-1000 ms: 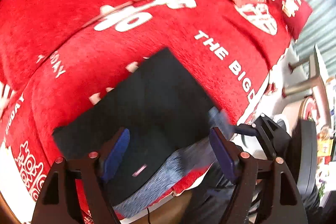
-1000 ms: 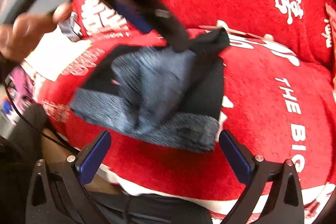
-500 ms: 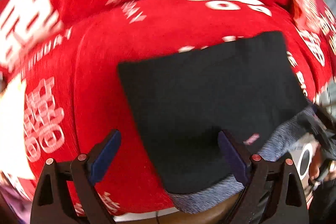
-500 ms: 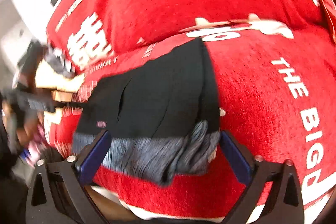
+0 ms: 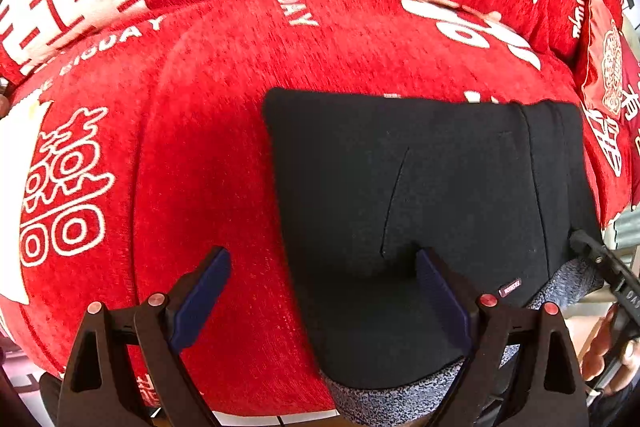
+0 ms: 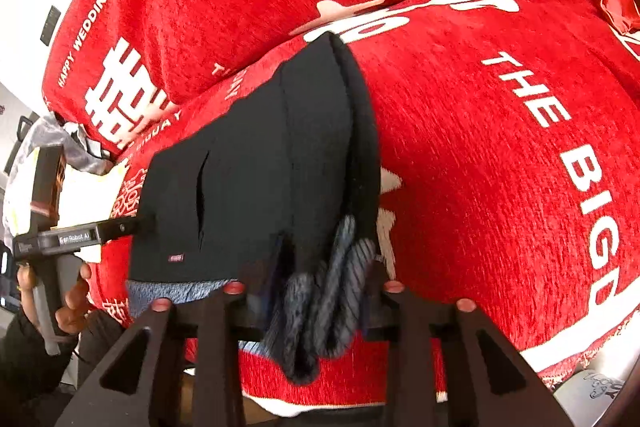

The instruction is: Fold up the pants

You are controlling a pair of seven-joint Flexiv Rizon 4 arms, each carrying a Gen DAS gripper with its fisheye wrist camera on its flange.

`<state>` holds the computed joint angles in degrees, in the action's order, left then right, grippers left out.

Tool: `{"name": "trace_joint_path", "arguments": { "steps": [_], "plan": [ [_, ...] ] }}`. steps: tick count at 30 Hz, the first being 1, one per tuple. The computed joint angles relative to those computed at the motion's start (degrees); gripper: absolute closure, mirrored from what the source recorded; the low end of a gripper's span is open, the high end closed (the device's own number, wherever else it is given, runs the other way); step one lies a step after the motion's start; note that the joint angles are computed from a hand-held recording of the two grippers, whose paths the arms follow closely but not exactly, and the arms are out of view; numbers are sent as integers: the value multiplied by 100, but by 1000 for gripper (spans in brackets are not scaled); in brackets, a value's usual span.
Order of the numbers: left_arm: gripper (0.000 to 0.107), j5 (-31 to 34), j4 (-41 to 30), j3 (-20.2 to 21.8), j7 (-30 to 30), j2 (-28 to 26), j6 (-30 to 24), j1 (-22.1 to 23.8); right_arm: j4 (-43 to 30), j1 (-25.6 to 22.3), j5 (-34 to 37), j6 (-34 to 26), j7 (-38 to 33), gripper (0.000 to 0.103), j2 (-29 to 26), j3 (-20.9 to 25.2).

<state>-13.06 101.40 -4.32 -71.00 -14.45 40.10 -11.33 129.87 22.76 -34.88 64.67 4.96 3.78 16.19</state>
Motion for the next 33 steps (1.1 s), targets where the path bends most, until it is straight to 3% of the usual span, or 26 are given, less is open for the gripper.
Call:
{"name": "trace_joint_path", "arguments": {
  "steps": [2,3,6,8,12,16,18,20,23,28,33],
  "plan": [
    [13,-104,104,12,-19,70,311,19,-334,90,-369,-1496,328,29,218,173],
    [13,-104,69,11,-107,27,400,10,-432,93,-764,-1940,594,28,298,238],
    [13,282,-320,149,-975,-251,372,-86,-824,165,-1522,-2527,628,21,173,260],
    [13,257,-609,182,-1562,-484,125,-54,-1322,335,-1595,-2820,-115,21,-291,164],
    [13,246,-876,144,-1894,-743,12,4,-1911,399,-954,-1847,-1102,21,-1228,-242],
    [12,552,-1157,143,-1824,-966,-80,-49,-2395,558,-359,-2322,-1788,17,-1849,-504],
    [4,608,-1376,183,-2009,-1137,-297,-72,-2332,587,-288,-2332,-1736,5,-1870,-600],
    [4,427,-1423,123,-2026,-1236,-427,-1,-2256,505,-32,-2158,-1665,1,-1856,-645],
    [4,580,-1364,147,-1921,-1180,-272,-64,-2105,499,-57,-1928,-1606,0,-1812,-685],
    [4,985,-950,234,-1741,-737,304,-183,-2218,750,-407,-2596,-1503,0,-1647,-652],
    [4,1064,-350,201,-1417,-316,867,-165,-2264,851,-727,-2574,-1577,0,-1548,-518]
  ]
}}
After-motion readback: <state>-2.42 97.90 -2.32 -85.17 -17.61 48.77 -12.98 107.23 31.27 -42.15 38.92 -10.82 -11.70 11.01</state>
